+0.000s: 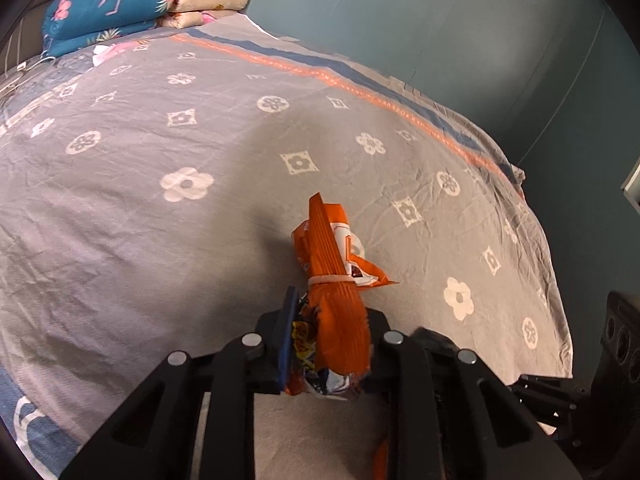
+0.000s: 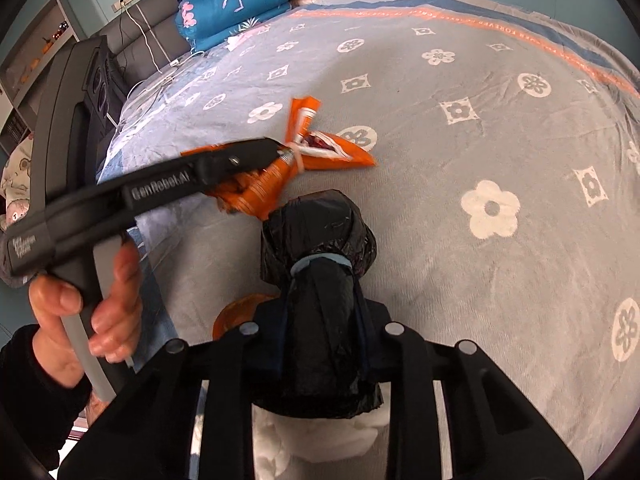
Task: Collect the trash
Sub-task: 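Grasp the orange snack wrapper with the left tool while the right tool grasps a black bag, then carry the orange wrapper and black bag with both tools over the yellow-rimmed bin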
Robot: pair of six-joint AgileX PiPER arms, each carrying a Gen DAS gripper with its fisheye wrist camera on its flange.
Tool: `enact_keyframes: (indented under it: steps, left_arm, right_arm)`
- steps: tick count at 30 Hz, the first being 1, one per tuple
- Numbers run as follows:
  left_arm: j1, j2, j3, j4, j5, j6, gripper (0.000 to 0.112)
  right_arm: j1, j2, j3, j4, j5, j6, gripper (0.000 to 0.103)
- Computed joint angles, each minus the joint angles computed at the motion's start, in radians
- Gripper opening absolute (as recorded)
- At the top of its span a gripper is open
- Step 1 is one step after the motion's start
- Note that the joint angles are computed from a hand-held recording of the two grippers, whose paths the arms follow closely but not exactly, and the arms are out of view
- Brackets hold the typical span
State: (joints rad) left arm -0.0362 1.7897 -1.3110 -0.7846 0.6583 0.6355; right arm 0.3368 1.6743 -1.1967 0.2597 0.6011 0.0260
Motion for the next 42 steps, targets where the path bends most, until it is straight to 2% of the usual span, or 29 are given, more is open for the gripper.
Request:
enact_keyframes:
  steps: [6,15,23,28,37,39,42]
  left_arm:
    - [0.027,-0.078,0.036,0.02,0.011,-0.023,0.02]
    - [0.077,-0.217,0.121,0.038,0.056,-0.065,0.02]
    - [0.123,-0.383,0.216,0.07,0.109,-0.1,0.02]
    - [0.155,-0.516,0.274,0.092,0.162,-0.119,0.02]
    - [0.24,-0.758,0.34,0.074,0.297,-0.156,0.02]
    - [0.252,-0.811,0.346,0.072,0.33,-0.177,0.02]
    - [0.259,-0.901,0.354,0.076,0.372,-0.218,0.02]
  right_arm:
    - [-0.001,-0.074,0.06,-0.044,0.004,0.079,0.024]
    - [-0.019,-0.254,0.211,-0.056,0.048,0.142,0.024]
    - [-0.008,-0.436,0.342,-0.038,0.09,0.165,0.024]
    - [0.045,-0.533,0.375,-0.08,0.119,0.244,0.024]
    - [0.257,-0.765,0.37,-0.302,0.256,0.545,0.024]
    - [0.333,-0.825,0.354,-0.375,0.314,0.642,0.024]
    - [0.525,-0.903,0.32,-0.549,0.428,0.852,0.024]
